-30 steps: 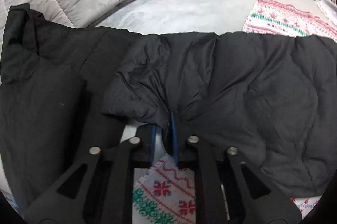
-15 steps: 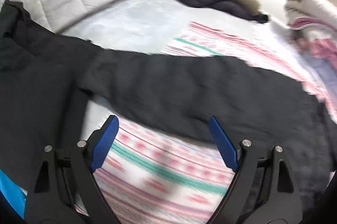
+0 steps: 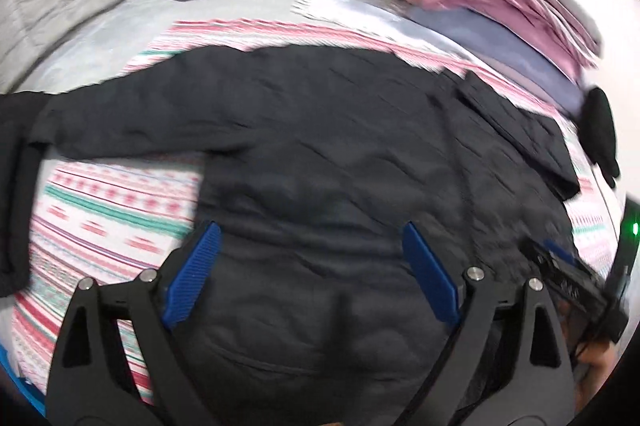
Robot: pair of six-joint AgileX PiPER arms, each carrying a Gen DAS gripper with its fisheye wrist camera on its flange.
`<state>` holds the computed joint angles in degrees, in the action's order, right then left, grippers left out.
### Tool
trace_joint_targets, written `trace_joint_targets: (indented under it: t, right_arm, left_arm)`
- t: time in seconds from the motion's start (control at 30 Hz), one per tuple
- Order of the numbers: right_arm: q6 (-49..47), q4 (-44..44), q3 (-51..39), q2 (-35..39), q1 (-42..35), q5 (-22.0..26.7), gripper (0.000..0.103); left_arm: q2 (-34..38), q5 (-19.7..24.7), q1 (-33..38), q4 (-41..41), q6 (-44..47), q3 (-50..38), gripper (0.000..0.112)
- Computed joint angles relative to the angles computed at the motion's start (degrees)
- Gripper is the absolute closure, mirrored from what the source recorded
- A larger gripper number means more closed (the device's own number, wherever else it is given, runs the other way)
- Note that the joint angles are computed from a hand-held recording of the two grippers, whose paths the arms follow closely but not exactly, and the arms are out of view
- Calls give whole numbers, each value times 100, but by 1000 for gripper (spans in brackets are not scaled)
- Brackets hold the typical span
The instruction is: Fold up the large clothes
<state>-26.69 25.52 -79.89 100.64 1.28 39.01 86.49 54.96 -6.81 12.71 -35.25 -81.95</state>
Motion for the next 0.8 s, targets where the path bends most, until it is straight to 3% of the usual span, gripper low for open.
trace_joint_targets:
  t: [0.23, 0.37, 0.63, 0.8]
  right_arm:
    - [-141, -145, 303, -190, -56, -220, 27]
    - [-391, -194, 602, -350, -150, -427, 27]
    - [-888, -96, 778, -546, -736, -670, 27]
    - [-345, -255, 65, -149, -994, -112, 26]
  left_arm:
    - [104, -899, -434, -84, -575, 754, 19]
    - [174, -1139, -431, -152, -711, 930, 19]
    - [157, -1049, -341, 143, -507, 946, 19]
    - [209, -942, -233, 349, -379, 865, 19]
